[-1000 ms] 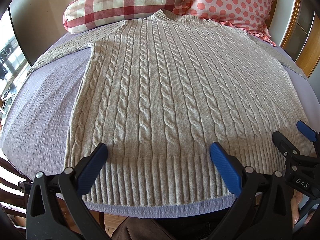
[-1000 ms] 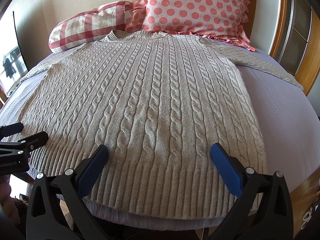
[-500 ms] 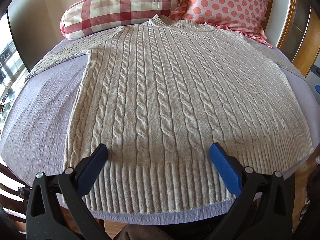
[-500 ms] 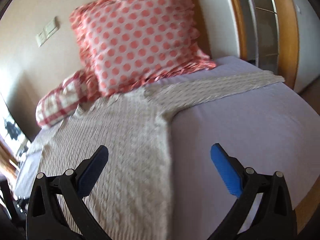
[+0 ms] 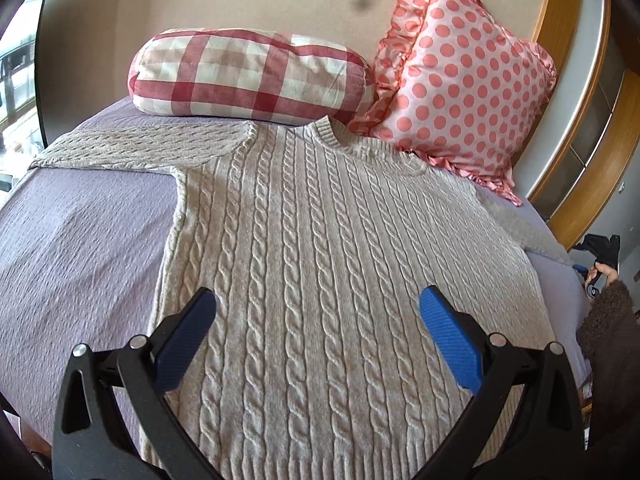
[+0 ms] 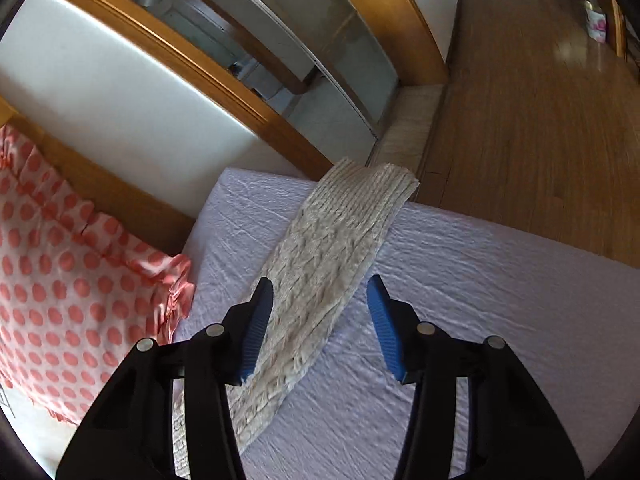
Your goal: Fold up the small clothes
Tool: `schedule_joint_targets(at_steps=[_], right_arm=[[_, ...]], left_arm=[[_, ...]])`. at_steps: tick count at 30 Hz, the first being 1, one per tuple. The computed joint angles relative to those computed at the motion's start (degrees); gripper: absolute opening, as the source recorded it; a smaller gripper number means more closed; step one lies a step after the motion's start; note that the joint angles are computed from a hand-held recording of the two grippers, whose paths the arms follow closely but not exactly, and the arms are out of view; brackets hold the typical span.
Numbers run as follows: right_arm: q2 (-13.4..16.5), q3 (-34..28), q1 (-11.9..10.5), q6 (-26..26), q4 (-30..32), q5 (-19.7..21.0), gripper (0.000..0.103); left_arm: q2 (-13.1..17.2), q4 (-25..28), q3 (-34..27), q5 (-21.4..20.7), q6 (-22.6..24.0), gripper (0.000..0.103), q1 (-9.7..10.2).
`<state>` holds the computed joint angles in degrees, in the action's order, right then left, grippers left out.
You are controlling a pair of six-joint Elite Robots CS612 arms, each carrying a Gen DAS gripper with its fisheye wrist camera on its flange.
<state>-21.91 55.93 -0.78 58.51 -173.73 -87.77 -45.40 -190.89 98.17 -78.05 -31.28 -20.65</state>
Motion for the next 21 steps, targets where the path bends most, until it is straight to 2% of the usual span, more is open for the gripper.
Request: schedule_joint_targets(at_steps=[4,5,6,7,9,12,15,17,19,21], right_arm=[[1.4,-3.0,0.1,0.4,2.7,-3.2,0.051],[1.8,-3.7,0.3,0.0,3.2,-4.3,0.045],[2.3,-4.7,0.4,-1.0,4.6,-4.9,0.023],[2.5,-4.9,0.5,-1.9,5.1,-5.2,0.01],[2.3,-4.1,0.7,-2.7,2.0,-4.9,0.01],[1.0,-2.2,1.8,-8.8,-6.2,-3.8,0.009],[-0.6,-1.8,4.2,-16.5,-12.9,1.4,0.009],[-1.1,-2.9,6.3,-21.7,-15.9,7.9,0.009],[-0.5,-6.1,8.8,-27.0,-15.5,14.8,0.009],[1.4,-11.1,11.4,-31.0,-12.5,22.0,0.009]], left_arm=[[0.1,-0.2,-0.2,1.8,-3.1,0.101,0.98],[0.0,0.2,-0.3,2.2,-3.9,0.101,1.24],[0.0,0.5,-0.2,2.4,-4.4,0.101,1.51],[0.0,0.7,-0.2,2.4,-4.8,0.101,1.84],[-0.3,1.3,0.0,2.5,-5.7,0.101,2.63],[-0.9,0.4,1.0,3.2,-6.6,0.101,4.11],[-0.8,-4.0,1.8,0.4,-8.6,0.101,6.81],[-1.1,-3.1,1.8,-1.0,-10.9,0.101,8.58],[-1.4,-1.9,1.7,-1.3,-12.3,0.101,10.01],[-1.4,-2.4,1.6,-0.3,-13.3,0.101,10.94]])
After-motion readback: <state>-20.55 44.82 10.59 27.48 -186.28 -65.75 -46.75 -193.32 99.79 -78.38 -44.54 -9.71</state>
